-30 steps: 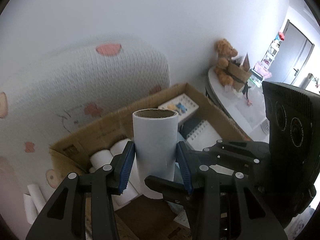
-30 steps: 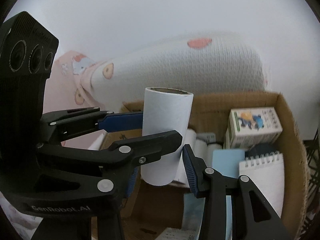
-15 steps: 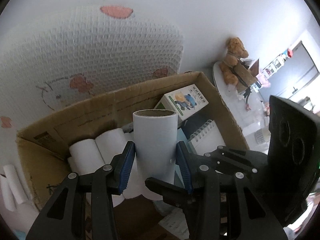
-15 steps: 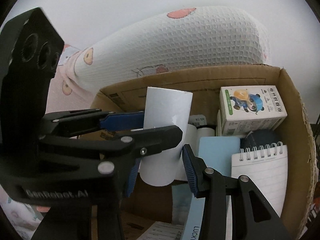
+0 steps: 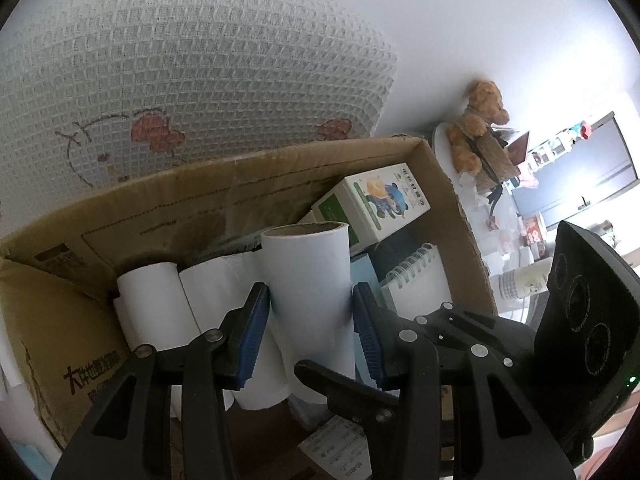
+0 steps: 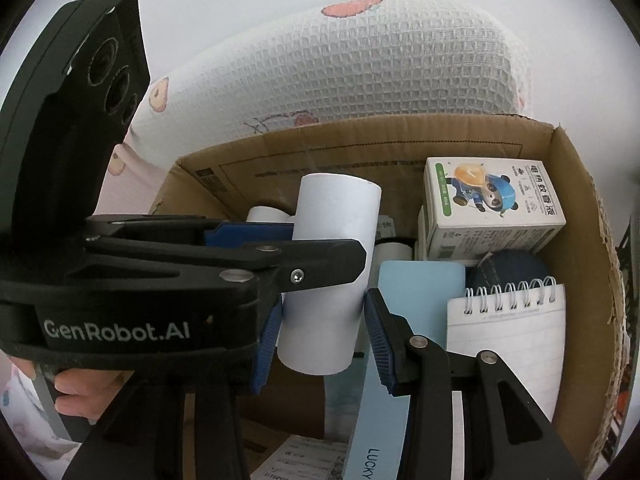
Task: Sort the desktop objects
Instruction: 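Lower the tube beside the white rolls in the box and open both grippers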
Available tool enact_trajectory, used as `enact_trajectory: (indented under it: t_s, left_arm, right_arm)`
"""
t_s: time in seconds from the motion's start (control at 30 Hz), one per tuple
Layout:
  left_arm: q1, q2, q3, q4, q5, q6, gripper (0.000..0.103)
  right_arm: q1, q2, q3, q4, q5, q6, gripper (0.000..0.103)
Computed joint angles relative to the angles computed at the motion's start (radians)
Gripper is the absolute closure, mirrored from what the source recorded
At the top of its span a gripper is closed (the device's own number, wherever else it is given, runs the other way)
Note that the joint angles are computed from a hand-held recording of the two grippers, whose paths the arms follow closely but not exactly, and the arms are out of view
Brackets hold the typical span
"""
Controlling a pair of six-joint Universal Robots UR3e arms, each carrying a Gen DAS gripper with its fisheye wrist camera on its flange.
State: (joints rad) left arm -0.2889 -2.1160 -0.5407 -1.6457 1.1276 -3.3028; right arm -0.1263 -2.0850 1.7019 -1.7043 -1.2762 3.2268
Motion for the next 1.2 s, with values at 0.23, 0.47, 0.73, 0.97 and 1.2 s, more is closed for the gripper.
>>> enact_trajectory:
  t_s: [0.23,0.47,0.73,0.97,1.2]
  left_arm:
    - [-0.022,-0.036,0.11,-0.073,0.083,0.008,0.055]
    - [-0.048,-0.004,0.116,-0.052,0.22,0.054,0.055]
    - [-0.053,0.077,-0.05,0.009,0.261,0.1,0.064]
    - [-0.037,0.125,-0.157,0.058,0.25,0.115,0.068]
    - [-0.022,0.113,-0.155,0.062,0.198,0.113,0.08]
  right_arm:
    - [0.046,0.03,-0.026,0.009,-0.054,0.002,0.065]
    - [-0.006,0.005,-0.017,0.052,-0.026,-0.021,0.065]
    - [-0.075,-0.03,-0.047,0.118,-0.001,-0.061,0.065]
    - [-0.052,-0.055,-0.083,0.146,-0.081,-0.11,0.065]
    - [-0.025,-0.073,-0.072,0.155,-0.106,-0.127,0.083]
